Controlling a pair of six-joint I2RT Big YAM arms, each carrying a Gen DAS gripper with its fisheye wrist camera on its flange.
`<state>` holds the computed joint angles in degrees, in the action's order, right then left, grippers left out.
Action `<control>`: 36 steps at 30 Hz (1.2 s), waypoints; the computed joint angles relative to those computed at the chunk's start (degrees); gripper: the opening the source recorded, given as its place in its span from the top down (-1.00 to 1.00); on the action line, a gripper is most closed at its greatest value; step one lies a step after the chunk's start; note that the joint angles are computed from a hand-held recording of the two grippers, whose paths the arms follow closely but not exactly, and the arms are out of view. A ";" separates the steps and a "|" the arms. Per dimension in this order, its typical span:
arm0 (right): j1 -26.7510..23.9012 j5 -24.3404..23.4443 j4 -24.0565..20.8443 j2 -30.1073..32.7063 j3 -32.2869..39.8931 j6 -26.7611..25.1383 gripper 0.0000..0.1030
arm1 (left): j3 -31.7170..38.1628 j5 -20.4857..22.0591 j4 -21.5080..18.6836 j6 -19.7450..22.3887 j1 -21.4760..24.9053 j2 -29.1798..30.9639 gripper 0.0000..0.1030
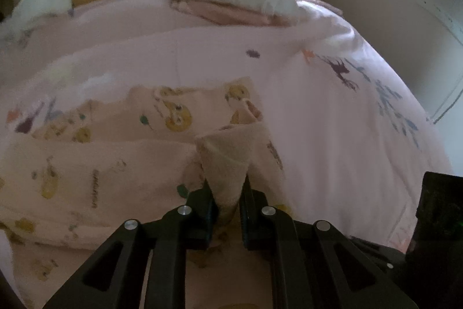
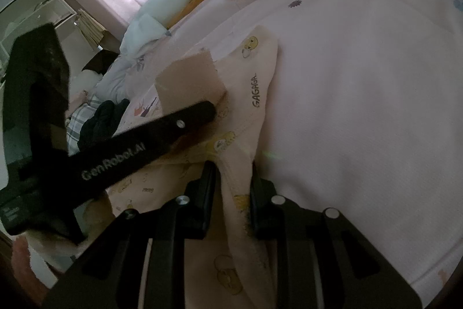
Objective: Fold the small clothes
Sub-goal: 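Lay the sleeve across the body with the left gripper while the right gripper holds the edge, then open the left gripper and withdraw from the folded sleeve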
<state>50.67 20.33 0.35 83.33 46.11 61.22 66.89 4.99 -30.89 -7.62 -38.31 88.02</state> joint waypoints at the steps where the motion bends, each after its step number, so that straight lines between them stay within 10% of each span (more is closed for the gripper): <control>1: -0.04 -0.11 0.02 0.04 0.03 0.07 0.57 | 0.12 0.02 -0.47 0.44 -0.15 0.34 0.80; 6: -0.41 -0.91 0.68 0.10 -0.20 0.50 0.56 | -0.20 0.36 -0.60 0.87 -0.18 0.77 0.70; 11: -0.68 -1.54 1.70 0.25 -0.44 0.23 0.49 | 1.55 2.73 -4.89 1.03 0.11 0.55 0.01; 19: -0.61 -1.80 2.63 0.06 -1.05 0.05 0.42 | -3.71 1.02 -2.41 7.40 0.74 -6.40 -0.09; 26: -0.08 -1.16 1.70 0.54 0.08 -1.20 0.27 | -6.81 7.60 -4.42 2.99 10.25 -12.20 -0.24; 33: -0.12 -1.12 1.97 0.46 -0.01 -0.93 0.25 | -10.54 -9.72 2.37 4.85 18.41 -13.89 -0.28; 36: 0.07 -0.89 1.39 0.50 0.20 -1.14 0.21 | -10.86 -10.75 2.80 5.33 21.43 -11.02 -0.28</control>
